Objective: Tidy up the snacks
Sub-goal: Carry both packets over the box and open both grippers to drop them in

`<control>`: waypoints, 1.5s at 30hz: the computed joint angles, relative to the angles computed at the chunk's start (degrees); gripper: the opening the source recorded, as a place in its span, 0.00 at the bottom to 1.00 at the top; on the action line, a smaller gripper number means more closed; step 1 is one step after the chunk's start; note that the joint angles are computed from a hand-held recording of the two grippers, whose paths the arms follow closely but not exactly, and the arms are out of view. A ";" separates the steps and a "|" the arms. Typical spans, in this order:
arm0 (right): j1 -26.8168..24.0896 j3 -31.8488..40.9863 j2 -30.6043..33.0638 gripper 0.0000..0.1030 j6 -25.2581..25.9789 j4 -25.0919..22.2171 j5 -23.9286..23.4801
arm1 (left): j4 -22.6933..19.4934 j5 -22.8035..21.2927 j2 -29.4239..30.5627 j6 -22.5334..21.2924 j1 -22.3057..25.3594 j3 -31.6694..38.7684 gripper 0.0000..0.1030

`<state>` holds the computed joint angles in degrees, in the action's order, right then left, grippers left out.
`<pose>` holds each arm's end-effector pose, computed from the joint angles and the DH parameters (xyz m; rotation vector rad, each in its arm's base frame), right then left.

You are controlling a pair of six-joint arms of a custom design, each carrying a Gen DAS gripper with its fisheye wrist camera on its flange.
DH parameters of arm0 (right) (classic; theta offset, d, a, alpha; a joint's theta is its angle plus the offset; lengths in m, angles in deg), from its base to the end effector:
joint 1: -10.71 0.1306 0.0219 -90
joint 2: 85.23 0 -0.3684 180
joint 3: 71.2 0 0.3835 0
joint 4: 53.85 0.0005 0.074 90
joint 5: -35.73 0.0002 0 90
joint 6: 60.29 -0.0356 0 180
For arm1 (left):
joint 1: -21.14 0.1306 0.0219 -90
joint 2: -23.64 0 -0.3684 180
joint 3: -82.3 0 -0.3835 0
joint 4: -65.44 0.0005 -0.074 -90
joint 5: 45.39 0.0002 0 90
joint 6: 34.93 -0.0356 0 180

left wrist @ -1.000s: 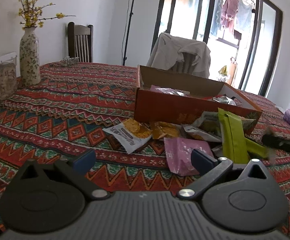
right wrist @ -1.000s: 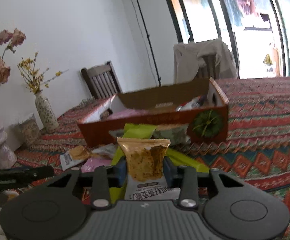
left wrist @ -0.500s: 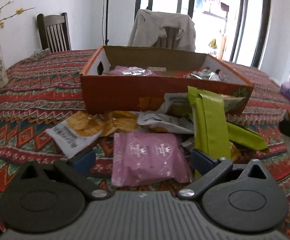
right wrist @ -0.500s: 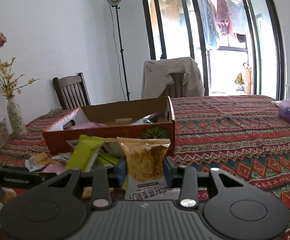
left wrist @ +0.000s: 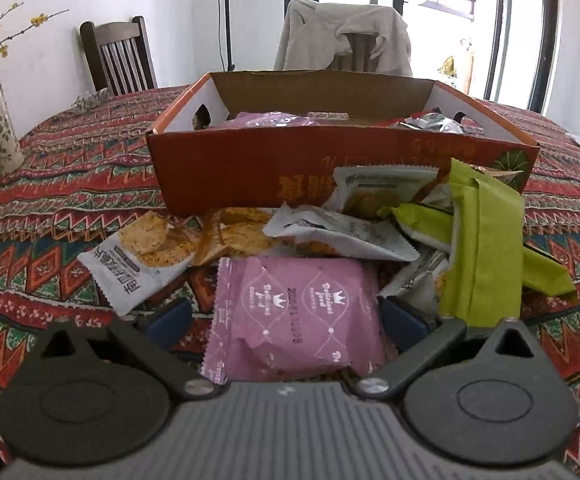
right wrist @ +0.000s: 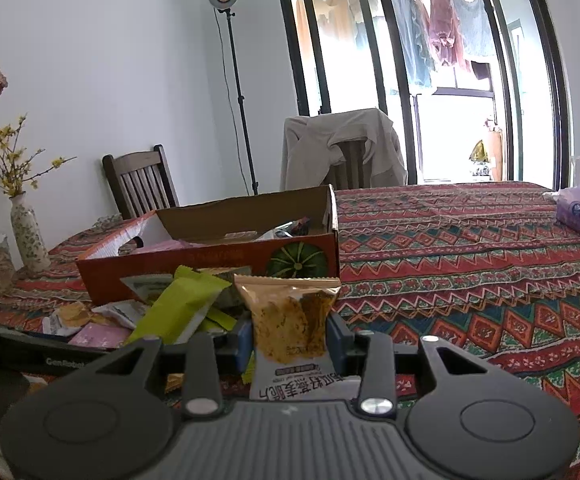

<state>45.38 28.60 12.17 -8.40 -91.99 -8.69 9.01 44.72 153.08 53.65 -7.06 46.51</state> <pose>0.4528 0.2817 0.4541 0.4776 1.9345 -0.0667 0.6241 -0.3353 0.4399 0.5914 2.2330 -0.2422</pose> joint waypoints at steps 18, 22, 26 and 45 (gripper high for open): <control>0.00 -1.45 -0.95 0.36 0.22 1.51 -1.13 | 7.12 3.96 -7.63 -1.58 0.42 -11.65 0.69; 0.09 -1.53 -1.13 0.36 0.50 1.85 -0.87 | 10.04 4.89 -10.11 -1.75 1.09 -14.88 0.69; 0.16 -1.05 -1.07 0.36 1.20 1.89 -0.51 | 13.09 5.23 -12.08 -1.57 1.70 -16.56 0.69; -4.99 13.68 7.27 0.36 21.03 8.06 -1.64 | 9.49 5.39 2.23 0.99 0.95 11.88 0.69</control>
